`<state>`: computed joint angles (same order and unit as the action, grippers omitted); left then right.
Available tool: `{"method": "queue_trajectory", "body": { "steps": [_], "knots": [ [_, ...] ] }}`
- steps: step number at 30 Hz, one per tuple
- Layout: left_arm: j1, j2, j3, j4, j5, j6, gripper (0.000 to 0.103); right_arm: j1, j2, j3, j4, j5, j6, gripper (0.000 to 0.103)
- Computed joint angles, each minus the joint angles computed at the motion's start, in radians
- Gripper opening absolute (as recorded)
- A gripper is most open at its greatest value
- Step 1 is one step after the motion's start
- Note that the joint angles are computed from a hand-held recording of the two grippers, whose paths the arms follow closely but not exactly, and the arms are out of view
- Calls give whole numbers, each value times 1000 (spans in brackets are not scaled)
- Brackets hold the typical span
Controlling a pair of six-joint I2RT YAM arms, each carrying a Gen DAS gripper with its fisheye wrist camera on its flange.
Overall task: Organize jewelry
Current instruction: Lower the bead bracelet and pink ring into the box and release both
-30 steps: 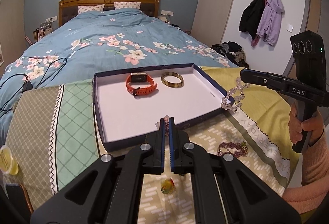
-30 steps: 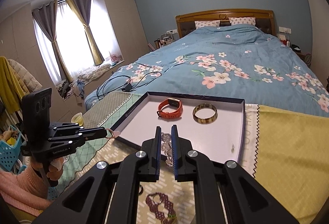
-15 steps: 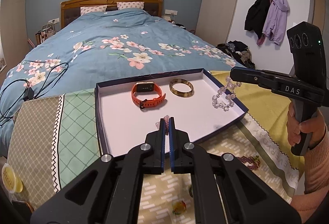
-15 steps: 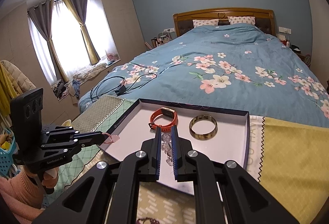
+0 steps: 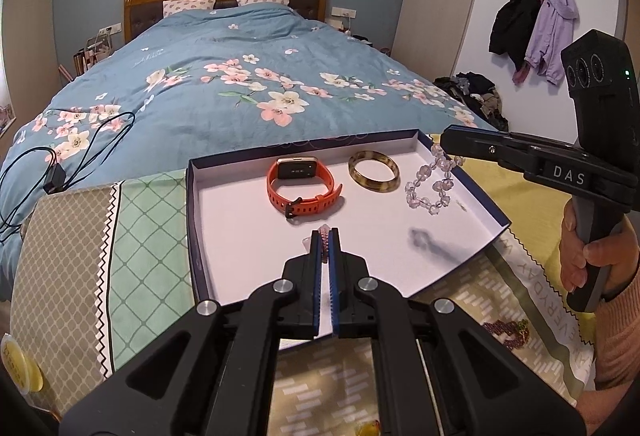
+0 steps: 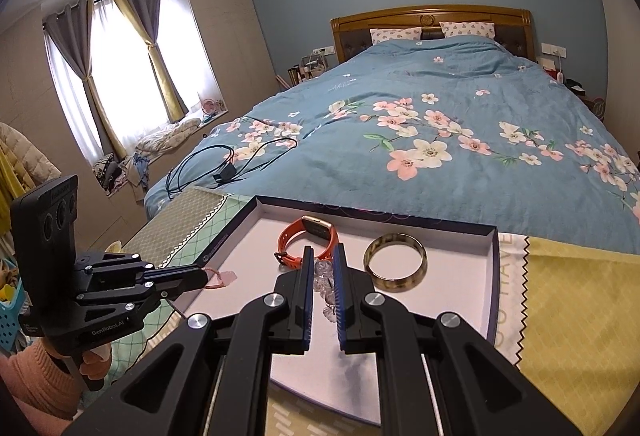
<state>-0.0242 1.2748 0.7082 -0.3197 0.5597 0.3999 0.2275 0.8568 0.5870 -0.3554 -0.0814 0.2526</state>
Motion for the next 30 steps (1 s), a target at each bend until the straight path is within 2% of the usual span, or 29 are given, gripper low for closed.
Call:
{"method": "queue_trajectory", "body": {
  "steps": [30],
  "knots": [
    [-118, 245, 103, 100, -158, -88, 4, -91, 212, -3, 126, -73, -15, 8]
  ]
}}
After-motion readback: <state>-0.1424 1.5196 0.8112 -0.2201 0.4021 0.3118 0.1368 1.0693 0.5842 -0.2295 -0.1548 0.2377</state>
